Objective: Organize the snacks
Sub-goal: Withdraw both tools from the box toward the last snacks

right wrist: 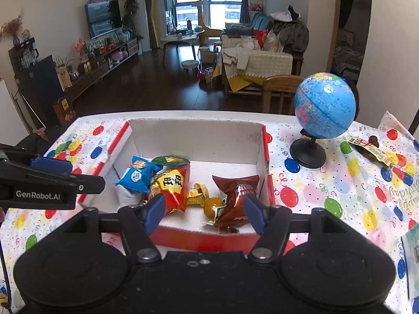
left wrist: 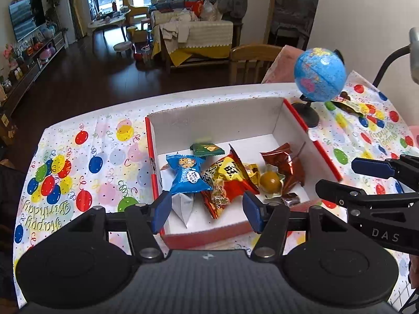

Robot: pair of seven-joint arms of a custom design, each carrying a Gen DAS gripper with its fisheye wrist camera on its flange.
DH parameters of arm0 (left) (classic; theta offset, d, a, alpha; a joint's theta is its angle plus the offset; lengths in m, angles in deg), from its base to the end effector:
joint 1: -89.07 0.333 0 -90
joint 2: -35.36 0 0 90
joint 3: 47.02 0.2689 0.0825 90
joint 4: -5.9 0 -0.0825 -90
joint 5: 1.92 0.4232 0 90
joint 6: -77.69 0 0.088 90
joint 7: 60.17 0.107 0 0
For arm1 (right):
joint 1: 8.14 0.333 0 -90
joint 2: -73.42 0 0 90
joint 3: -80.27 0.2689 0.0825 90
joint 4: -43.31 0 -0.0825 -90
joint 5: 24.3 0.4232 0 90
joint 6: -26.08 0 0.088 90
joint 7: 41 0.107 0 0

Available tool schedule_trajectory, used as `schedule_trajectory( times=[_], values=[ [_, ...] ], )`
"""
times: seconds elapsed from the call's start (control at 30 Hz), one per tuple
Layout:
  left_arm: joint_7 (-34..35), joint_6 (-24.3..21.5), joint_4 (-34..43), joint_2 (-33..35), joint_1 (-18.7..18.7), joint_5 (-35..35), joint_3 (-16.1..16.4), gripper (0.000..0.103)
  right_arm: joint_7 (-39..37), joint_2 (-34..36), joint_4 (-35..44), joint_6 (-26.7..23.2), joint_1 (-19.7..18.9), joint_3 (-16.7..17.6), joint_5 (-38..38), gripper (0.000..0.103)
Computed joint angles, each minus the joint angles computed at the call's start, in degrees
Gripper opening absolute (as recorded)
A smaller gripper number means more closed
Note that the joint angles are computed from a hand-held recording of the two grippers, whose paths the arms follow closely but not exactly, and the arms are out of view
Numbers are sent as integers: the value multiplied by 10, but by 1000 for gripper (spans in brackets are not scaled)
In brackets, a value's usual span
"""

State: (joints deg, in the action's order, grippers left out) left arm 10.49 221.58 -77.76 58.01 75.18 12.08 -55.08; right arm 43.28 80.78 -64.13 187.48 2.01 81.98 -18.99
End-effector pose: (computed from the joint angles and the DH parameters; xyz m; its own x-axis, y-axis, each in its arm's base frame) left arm 0.6947 -0.2649 0.4809 -0.1738 -0.9843 0.0289 -0.7717 0.1179 -0.6250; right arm 0.6599 0.1332 0.4767 0.2342 -0.9721 -0.0154 -0.6693 -0.1498 -0.7277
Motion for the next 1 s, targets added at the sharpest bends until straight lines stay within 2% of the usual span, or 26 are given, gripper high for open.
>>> schedule_trajectory(
  times=[0.13,0.23,0.63,0.73,0.83,1.0],
  values=[
    [5,22,-51,-41,6,-7,-6,60,6,-36,-41,20,3,2,1,74],
    [8,38,-86,-70,10,-11,-10,65,16,-63,-72,36,7,2,0,79],
    [40,92,-224,-172,26,-56,-28,66,115,-164,-198,89,1,11,-78,91],
    [64,102,-257,-196,29,-84,-33,67,138,-191,-232,94,-4,16,-93,92],
    [87,114,-288,-218,29,-113,-36,75,160,-215,-261,99,-10,23,-103,93],
    [144,122,-330,-246,23,-182,-38,80,201,-251,-310,106,-24,36,-118,93]
  ],
)
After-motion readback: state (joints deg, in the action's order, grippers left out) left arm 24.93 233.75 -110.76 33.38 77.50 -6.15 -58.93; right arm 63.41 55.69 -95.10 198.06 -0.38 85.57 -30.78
